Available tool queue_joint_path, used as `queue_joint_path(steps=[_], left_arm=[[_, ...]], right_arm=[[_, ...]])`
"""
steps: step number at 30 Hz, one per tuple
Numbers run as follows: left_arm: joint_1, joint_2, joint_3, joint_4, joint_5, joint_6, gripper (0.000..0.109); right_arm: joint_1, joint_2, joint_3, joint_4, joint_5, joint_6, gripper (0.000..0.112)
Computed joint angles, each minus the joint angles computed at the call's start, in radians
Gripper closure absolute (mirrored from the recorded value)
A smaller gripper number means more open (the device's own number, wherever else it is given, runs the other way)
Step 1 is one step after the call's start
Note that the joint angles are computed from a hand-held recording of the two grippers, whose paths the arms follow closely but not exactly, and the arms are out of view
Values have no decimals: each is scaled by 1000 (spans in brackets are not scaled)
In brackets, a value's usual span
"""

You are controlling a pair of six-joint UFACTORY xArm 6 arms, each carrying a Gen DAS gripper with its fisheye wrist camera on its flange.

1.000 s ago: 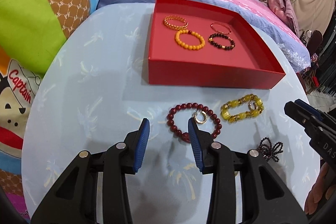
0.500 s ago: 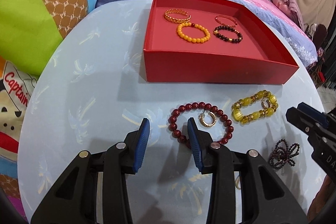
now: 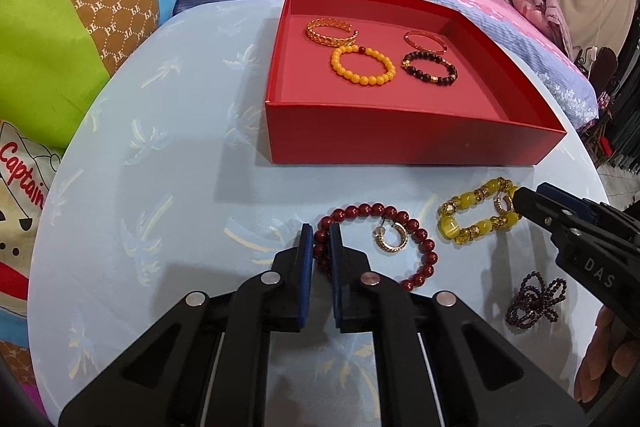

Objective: Organize jewelry
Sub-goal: 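Grasp the dark red bead bracelet with the left tool while the right grasps yellow glass beads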

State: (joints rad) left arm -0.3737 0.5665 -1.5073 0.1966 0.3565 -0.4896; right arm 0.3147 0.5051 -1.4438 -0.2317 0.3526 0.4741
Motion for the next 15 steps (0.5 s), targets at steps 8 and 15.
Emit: queue_joint_path(steps=[8, 15], left_arm=[[0, 0, 1, 5, 0, -8, 101], [-1, -1, 0, 9, 3, -16, 101]], right_arm=[[-4, 13, -18, 20, 3, -18, 92], [-3, 22, -15, 9, 0, -19, 99]])
